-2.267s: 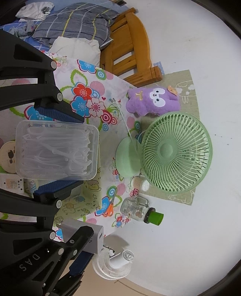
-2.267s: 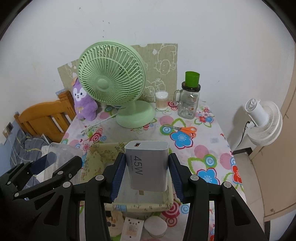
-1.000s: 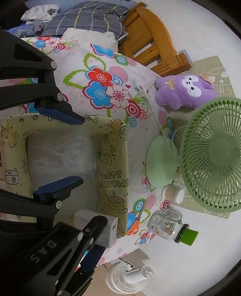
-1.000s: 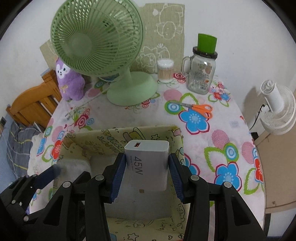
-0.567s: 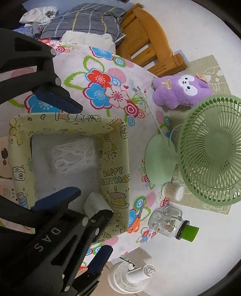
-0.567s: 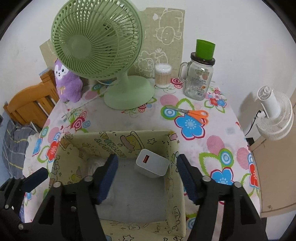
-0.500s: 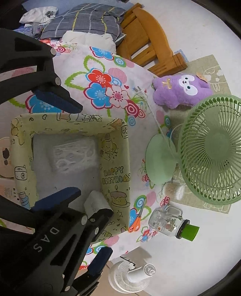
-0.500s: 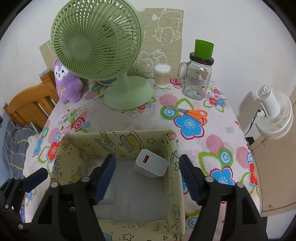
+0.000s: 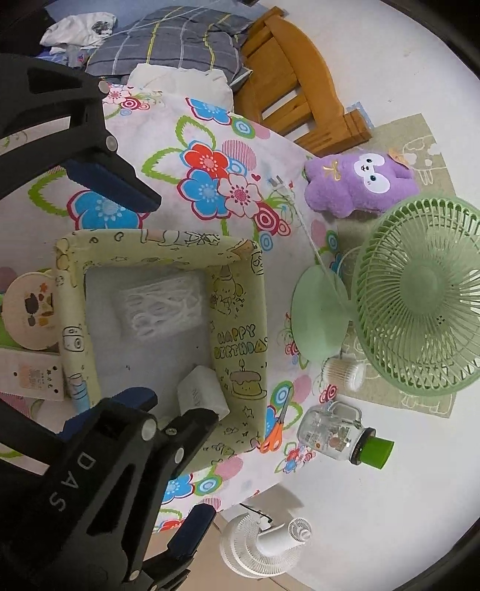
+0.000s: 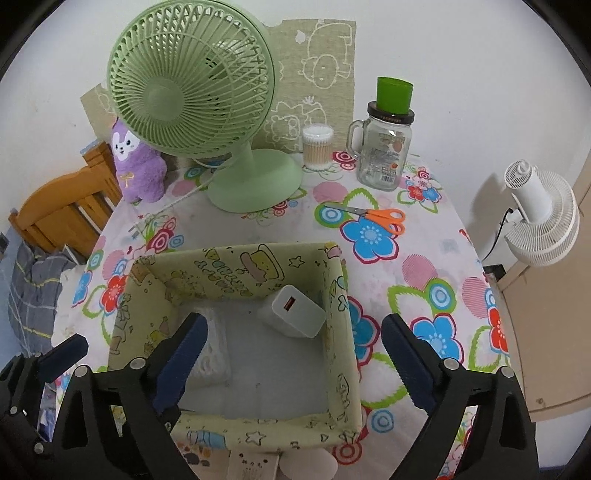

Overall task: Organize rigid objects
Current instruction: 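Lower the floss box and charger into the fabric box and open both tools, then withdraw both tools from the fabric box and move toward the remaining items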

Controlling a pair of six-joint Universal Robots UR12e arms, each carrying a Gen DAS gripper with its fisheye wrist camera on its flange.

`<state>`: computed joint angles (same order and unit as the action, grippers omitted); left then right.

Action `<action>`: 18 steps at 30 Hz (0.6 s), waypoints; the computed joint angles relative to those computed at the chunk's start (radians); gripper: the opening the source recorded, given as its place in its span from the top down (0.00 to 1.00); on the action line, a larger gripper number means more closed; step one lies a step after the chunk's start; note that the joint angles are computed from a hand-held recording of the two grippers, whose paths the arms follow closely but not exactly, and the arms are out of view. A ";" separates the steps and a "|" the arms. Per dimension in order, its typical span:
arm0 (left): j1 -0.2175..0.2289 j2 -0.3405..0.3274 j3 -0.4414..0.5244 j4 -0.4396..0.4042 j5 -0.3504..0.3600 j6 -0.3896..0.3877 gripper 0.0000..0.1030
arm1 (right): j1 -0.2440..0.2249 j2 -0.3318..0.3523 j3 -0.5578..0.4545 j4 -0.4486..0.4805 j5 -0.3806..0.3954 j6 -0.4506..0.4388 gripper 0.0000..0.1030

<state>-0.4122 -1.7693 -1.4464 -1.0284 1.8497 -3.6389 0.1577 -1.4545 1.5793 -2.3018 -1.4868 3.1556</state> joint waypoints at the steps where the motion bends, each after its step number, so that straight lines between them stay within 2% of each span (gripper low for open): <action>1: -0.001 0.003 -0.002 0.003 -0.001 0.000 0.04 | 0.000 -0.005 0.004 -0.004 0.004 -0.002 0.05; 18: -0.028 0.046 -0.029 0.027 0.004 -0.010 0.01 | -0.009 -0.074 0.048 -0.018 0.001 0.004 0.05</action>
<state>-0.4402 -1.7235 -1.4758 -1.0015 1.8535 -3.6488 0.1489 -1.5288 1.6273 -2.3198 -1.4857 3.1599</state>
